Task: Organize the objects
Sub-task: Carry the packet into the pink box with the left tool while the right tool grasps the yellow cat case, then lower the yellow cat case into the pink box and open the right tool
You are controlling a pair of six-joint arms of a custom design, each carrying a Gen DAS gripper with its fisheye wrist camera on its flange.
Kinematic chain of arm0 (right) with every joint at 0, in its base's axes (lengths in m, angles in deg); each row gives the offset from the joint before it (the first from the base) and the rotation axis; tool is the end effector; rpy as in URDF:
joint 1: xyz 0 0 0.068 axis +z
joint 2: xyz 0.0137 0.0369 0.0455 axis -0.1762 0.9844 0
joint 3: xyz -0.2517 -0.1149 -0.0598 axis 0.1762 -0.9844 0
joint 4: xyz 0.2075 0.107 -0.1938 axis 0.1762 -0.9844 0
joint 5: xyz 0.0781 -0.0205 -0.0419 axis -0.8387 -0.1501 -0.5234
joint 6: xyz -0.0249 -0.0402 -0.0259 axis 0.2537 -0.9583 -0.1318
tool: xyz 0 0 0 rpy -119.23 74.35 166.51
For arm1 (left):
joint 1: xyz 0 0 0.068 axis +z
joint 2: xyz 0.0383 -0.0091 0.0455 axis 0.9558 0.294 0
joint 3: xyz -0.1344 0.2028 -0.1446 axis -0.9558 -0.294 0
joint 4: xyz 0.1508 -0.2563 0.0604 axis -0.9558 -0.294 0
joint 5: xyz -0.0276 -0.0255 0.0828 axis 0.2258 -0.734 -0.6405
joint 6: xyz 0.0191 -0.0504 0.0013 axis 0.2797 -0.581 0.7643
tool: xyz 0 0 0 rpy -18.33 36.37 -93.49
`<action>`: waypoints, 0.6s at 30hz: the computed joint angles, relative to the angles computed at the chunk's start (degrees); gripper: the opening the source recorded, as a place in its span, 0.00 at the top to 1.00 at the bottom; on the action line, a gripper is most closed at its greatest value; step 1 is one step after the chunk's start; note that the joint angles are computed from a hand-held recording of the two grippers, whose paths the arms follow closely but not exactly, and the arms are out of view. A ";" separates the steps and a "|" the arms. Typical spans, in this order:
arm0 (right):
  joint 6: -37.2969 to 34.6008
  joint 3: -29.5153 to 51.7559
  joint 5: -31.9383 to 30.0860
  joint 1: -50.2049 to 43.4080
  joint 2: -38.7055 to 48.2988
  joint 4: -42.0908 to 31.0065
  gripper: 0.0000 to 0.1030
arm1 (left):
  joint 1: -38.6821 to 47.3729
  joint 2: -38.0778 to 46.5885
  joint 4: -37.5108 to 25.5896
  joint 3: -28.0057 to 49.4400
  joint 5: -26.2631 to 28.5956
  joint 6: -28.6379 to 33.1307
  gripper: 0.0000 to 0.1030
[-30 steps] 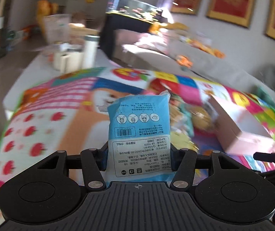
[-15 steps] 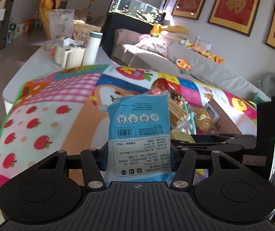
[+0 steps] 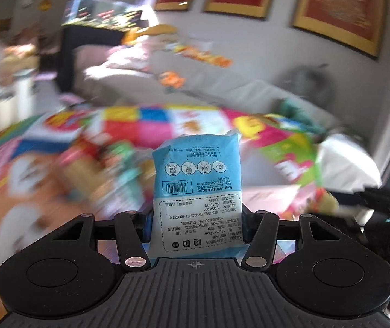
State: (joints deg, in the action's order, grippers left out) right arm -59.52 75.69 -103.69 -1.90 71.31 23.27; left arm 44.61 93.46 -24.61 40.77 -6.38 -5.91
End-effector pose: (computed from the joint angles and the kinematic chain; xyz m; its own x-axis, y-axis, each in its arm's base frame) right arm 0.2025 0.0432 0.1173 -0.3692 -0.2970 -0.8806 -0.5753 0.8172 -0.0345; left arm 0.1884 -0.0931 0.1121 -0.4864 -0.1623 -0.8585 0.1258 0.9593 -0.2526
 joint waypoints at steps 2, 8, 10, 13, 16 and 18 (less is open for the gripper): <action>-1.19 -1.72 -4.31 -7.41 -4.95 -0.96 0.42 | -1.09 12.37 4.59 8.43 0.03 1.29 0.42; 1.13 -1.69 -12.01 -20.25 3.28 8.72 0.42 | 1.47 42.04 1.79 36.92 2.90 -3.03 0.41; 1.74 -0.45 -13.61 -22.64 7.23 10.34 0.42 | 1.34 49.29 -5.08 45.44 0.97 -4.39 0.44; 1.24 0.23 -15.16 -25.10 10.11 12.01 0.42 | 0.75 52.00 -8.83 47.71 -1.18 -5.11 0.44; 1.70 1.26 -14.69 -25.31 13.33 14.33 0.42 | 0.53 46.85 -1.44 38.85 -2.32 -2.48 0.44; 3.51 3.16 -12.85 -23.69 16.09 15.31 0.42 | 0.14 41.06 4.39 30.63 -1.88 -2.01 0.44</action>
